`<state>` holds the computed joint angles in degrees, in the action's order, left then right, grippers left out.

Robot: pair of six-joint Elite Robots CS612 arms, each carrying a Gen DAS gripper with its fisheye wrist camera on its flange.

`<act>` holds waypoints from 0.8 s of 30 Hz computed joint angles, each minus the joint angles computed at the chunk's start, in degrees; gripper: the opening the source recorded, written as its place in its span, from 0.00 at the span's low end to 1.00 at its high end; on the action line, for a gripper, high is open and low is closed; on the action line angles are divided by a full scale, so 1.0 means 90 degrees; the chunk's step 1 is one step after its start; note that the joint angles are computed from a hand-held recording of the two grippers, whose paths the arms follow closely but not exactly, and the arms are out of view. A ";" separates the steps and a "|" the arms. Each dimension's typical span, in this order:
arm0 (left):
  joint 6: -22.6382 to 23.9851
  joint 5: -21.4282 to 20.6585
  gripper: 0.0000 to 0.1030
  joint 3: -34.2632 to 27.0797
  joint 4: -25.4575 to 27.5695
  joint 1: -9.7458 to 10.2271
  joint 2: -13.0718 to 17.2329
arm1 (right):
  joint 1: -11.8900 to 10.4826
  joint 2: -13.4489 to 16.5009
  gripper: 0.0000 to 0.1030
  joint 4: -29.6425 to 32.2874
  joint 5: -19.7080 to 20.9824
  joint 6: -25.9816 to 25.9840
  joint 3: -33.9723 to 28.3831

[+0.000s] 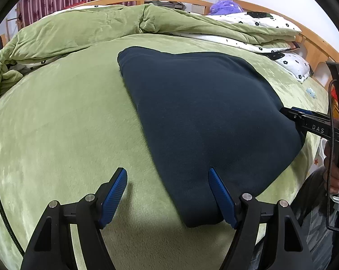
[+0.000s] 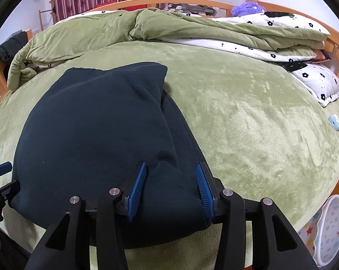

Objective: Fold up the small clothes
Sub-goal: 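Hold the bundle edge with the right tool and drag it across the blanket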

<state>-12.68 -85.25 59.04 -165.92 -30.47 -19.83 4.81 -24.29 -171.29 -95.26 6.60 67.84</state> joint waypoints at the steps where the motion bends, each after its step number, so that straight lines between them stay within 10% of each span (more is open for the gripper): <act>1: -0.0032 0.0002 0.73 0.0008 0.0021 0.0000 -0.0009 | -0.0008 -0.0009 0.43 -0.0015 0.0037 0.0017 0.0016; 24: -0.0555 -0.0151 0.70 0.0130 -0.0305 0.0184 -0.0130 | -0.0190 -0.0183 0.43 -0.0270 0.0505 0.0377 0.0078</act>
<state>-17.67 -86.61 60.21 -168.67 -28.81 -21.01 3.10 -25.94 -173.72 -90.72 9.99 68.54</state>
